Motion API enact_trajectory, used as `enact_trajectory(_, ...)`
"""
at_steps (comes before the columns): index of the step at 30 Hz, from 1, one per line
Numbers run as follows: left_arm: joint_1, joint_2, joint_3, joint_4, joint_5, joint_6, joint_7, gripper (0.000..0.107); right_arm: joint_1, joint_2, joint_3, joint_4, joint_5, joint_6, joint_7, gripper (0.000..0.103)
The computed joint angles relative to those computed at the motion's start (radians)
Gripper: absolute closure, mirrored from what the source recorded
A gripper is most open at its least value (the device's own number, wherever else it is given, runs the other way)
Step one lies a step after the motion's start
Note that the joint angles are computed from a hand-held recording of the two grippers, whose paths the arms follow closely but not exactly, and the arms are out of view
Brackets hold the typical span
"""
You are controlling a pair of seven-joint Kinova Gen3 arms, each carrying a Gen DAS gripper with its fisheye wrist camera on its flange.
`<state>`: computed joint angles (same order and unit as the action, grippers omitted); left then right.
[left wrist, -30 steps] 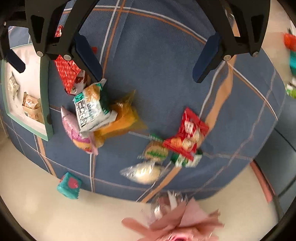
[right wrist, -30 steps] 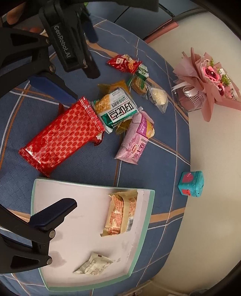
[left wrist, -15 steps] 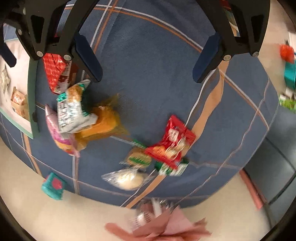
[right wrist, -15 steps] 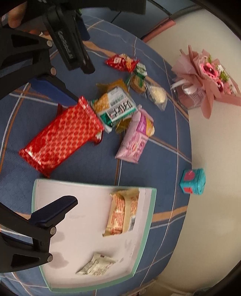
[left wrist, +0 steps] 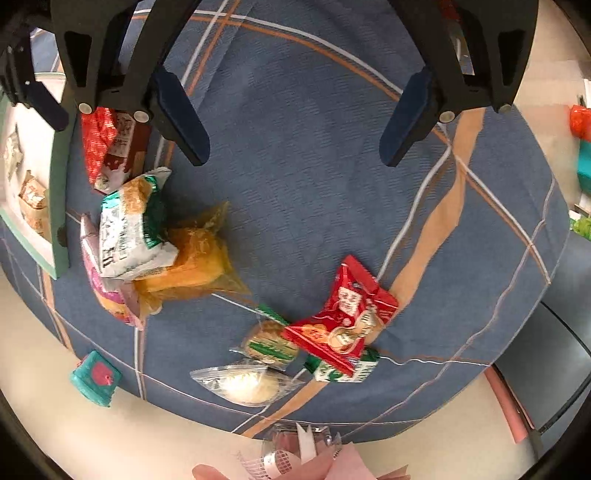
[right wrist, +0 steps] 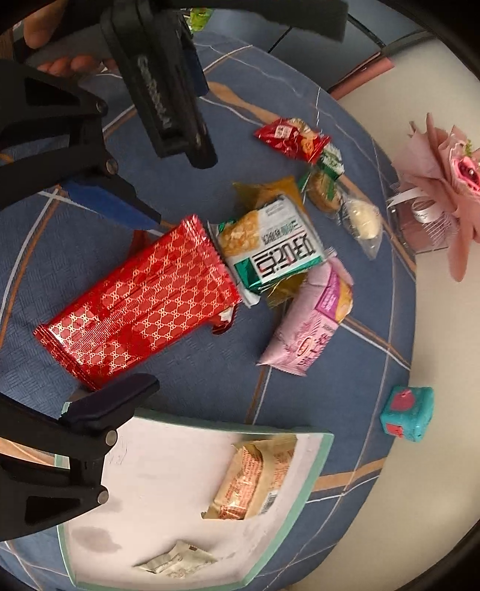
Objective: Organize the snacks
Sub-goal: 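Grasp the red patterned foil packet with the right tool while the left tool grasps the red-white milk biscuit packet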
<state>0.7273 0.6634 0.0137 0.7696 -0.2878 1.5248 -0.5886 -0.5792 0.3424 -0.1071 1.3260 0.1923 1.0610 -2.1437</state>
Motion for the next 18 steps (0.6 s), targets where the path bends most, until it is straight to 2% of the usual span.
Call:
enact_trajectory(2, -0.007, -0.001, 0.009, 0.007, 0.012, -0.02, -0.009, 0.014, 0.011, 0.007, 0.0, -0.005, -0.015, 0.003, 0.005, 0.02)
enact_trajectory(10, -0.031, 0.014, 0.015, -0.012, 0.061, -0.004, -0.005, 0.014, 0.044, 0.033, 0.003, -0.019, -0.062, 0.001, 0.023, 0.02)
enact_trajectory(15, -0.017, 0.043, 0.007, -0.059, 0.047, 0.041, -0.021, 0.014, 0.07, 0.047, 0.0, -0.03, -0.108, 0.004, 0.043, 0.022)
enact_trajectory(18, -0.008, 0.081, 0.001, -0.132, 0.033, 0.083, -0.05, 0.014, 0.092, 0.054, -0.005, -0.034, -0.151, 0.005, 0.053, 0.022)
